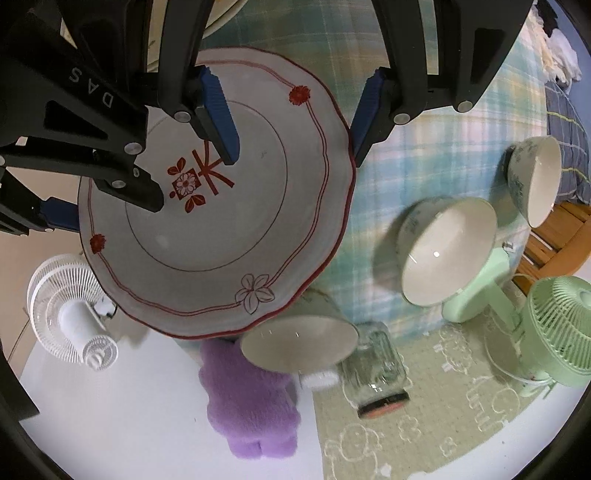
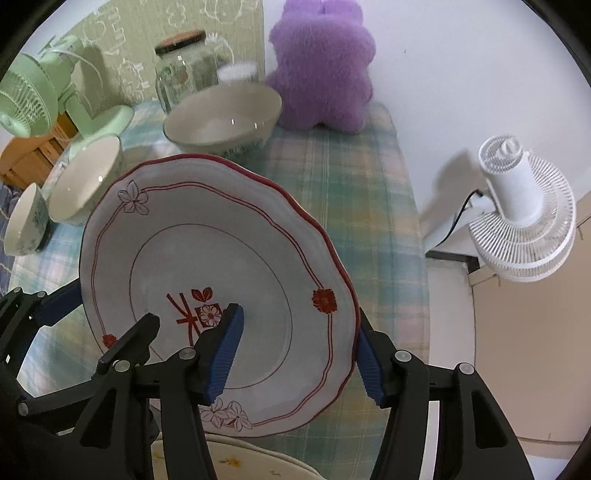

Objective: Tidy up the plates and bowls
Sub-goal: 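Lift the red-patterned plate and carry it over the stacked yellow-flower plates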

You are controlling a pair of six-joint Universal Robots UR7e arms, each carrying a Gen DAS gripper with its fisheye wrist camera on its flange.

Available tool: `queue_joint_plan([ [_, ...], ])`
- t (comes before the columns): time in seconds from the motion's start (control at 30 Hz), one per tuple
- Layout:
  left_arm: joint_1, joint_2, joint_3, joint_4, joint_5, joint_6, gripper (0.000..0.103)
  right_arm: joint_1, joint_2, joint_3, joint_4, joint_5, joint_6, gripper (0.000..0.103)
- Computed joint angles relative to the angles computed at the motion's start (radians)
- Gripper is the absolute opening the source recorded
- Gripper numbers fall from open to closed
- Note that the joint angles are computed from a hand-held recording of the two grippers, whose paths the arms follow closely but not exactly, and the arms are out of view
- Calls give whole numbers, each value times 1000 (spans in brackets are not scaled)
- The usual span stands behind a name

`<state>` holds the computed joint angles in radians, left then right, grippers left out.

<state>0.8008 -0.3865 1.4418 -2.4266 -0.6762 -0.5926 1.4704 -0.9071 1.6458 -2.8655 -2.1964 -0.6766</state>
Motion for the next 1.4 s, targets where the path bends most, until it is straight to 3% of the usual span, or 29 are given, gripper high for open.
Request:
queue_joint_plan([
  [0.37,0,-63,82,-126,22,66,60,53,-6,31,-85,-19,13,61],
  [0.73,-20,-138,175,-161,29,93,60,96,-21,73,-108,-35,60,62],
  [1.1,-63,-181,265,-240,-39,174,61,124,-101,205,-191,-104,132,62],
  [1.4,-98,-157,296,-260,-114,207,60,99,-176,315,-247,-159,199,62],
])
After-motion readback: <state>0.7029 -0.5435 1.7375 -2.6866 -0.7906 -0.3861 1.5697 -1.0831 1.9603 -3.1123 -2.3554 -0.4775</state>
